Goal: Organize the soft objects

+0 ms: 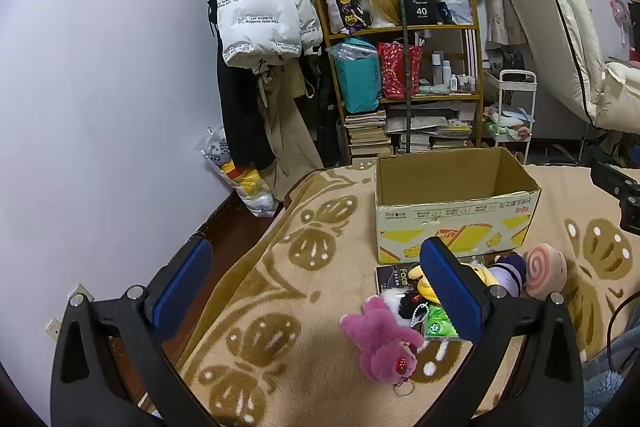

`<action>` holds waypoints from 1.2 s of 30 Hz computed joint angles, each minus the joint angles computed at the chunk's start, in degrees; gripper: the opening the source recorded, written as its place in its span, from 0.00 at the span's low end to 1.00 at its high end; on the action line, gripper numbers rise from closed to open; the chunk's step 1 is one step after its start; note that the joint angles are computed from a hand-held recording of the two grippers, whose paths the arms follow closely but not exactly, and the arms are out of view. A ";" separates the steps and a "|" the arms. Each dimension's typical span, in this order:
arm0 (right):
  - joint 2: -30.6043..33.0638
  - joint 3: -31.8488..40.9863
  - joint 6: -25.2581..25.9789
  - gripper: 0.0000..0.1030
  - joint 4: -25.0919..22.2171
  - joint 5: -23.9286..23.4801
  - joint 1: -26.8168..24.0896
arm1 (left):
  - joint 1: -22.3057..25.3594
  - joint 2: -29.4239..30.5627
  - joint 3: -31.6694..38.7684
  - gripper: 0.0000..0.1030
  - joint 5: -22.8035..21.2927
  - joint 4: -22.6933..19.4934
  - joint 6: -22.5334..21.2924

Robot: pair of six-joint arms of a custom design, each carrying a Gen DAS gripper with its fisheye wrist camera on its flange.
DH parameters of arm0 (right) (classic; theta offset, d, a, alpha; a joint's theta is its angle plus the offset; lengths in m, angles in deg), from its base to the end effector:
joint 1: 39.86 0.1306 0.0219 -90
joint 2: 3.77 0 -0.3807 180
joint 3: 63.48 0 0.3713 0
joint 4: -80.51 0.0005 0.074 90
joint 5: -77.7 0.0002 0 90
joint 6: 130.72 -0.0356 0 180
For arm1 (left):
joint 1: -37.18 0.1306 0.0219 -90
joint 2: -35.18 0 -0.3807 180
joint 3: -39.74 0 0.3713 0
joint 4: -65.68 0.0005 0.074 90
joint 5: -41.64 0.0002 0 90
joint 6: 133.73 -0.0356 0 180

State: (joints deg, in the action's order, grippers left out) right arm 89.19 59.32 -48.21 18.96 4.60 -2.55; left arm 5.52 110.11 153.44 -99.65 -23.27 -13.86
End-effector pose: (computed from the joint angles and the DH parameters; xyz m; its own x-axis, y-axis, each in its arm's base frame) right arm 0.3688 0.2674 0.6386 -0.4645 -0.1971 -0.8634 -0.3255 0.9447 -0.0406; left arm 0.2475 -0.1205 0.6566 -0.5186 -0.0461 -0.8538 -0.4098 0.8898 0.2008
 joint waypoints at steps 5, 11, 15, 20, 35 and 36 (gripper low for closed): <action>-0.33 -0.68 -0.04 1.00 1.01 -0.18 -0.03 | -0.10 0.04 0.13 0.99 0.16 -0.36 0.10; -0.26 -0.59 -0.05 1.00 0.89 -0.12 -0.04 | -0.12 0.10 0.20 0.99 -0.22 -0.66 0.35; -0.23 -0.56 -0.13 1.00 0.92 -0.05 -0.08 | -0.05 -0.27 0.05 0.99 -0.44 -0.57 0.41; -0.19 -0.52 -0.12 1.00 0.92 -0.03 -0.11 | -0.28 0.36 0.43 0.99 -0.38 -0.69 0.52; -0.17 -0.59 -0.28 1.00 0.96 -0.14 -0.12 | -0.05 -0.19 -0.28 0.99 -0.20 -0.41 0.11; -0.15 -0.58 -0.28 1.00 0.96 -0.18 -0.12 | -0.04 -0.21 -0.30 0.99 -0.22 -0.40 0.14</action>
